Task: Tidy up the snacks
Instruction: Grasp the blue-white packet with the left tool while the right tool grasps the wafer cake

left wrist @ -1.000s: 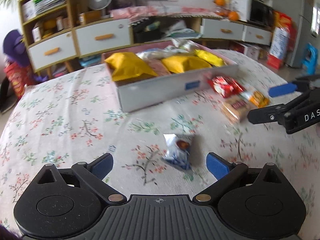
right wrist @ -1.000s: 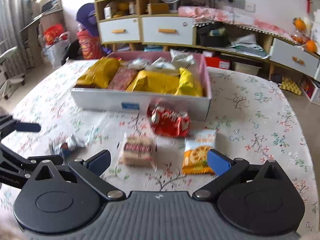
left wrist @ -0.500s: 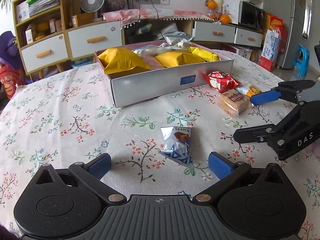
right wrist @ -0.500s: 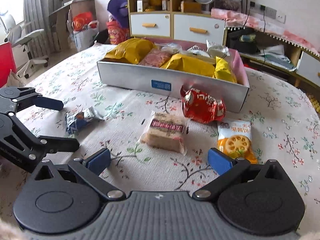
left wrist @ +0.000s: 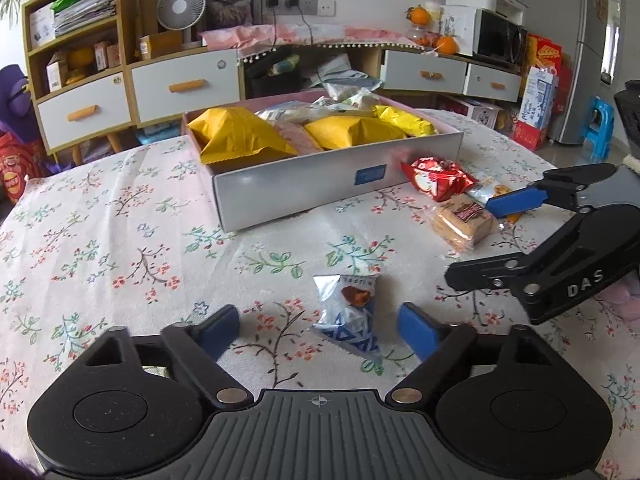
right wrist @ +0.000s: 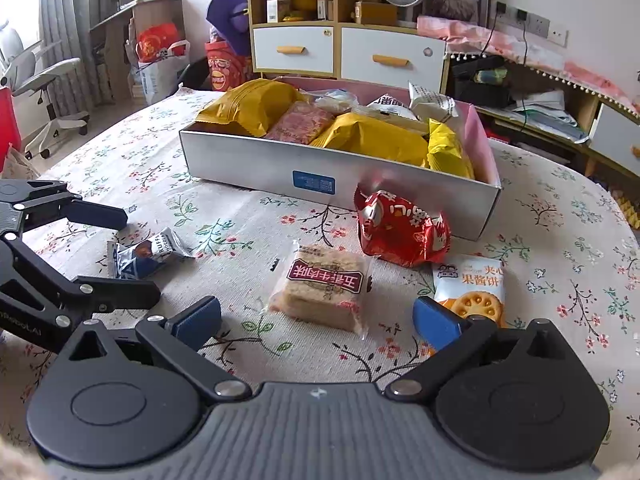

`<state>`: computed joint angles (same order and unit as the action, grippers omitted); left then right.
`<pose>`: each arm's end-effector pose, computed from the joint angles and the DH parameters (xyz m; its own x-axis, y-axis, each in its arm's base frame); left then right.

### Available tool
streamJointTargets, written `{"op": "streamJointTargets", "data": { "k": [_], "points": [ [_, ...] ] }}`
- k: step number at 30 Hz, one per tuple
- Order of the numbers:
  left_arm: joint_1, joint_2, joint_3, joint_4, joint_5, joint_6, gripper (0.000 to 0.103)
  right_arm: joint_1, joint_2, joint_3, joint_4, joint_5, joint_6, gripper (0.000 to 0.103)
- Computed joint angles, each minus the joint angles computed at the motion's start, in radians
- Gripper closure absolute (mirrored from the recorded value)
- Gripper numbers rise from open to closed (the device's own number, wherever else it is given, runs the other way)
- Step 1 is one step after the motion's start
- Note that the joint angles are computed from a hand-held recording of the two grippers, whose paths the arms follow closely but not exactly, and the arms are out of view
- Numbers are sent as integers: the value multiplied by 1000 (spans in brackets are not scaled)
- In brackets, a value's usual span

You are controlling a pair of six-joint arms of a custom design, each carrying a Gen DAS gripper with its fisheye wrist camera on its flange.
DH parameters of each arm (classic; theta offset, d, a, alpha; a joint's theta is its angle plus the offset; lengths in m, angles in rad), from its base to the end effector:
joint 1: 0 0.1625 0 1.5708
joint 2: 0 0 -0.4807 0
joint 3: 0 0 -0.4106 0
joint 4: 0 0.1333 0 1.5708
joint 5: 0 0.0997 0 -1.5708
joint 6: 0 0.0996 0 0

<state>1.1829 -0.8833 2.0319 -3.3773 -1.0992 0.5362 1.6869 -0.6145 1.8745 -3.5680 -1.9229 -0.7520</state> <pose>-0.0641 -0.6289 0.1502 -0.6463 0.4428 -0.6214 0.7323 0.5889 -0.3420 0.1742 -0.6391 0.0465 -0.6419 -0.4136 0.6457 -0.7179 0.6201 -0.3165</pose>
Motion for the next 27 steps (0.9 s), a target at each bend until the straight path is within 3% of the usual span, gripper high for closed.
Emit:
{"op": "streamJointTargets", "data": {
  "k": [9,14,23,27],
  "points": [
    [-12,-4,0,31,-12,6,59,3,1,-8,-15,-8,10,24],
    [-20,-3,4,29,0,10,72,6,2,-11,-17,-8,6,38],
    [-27,-2,5,25,19,1,77,10,2,-15,-15,-4,4,58],
    [-31,-3,1,30,27,-15,79,10,-2,-19,-8,-3,16,62]
  ]
}}
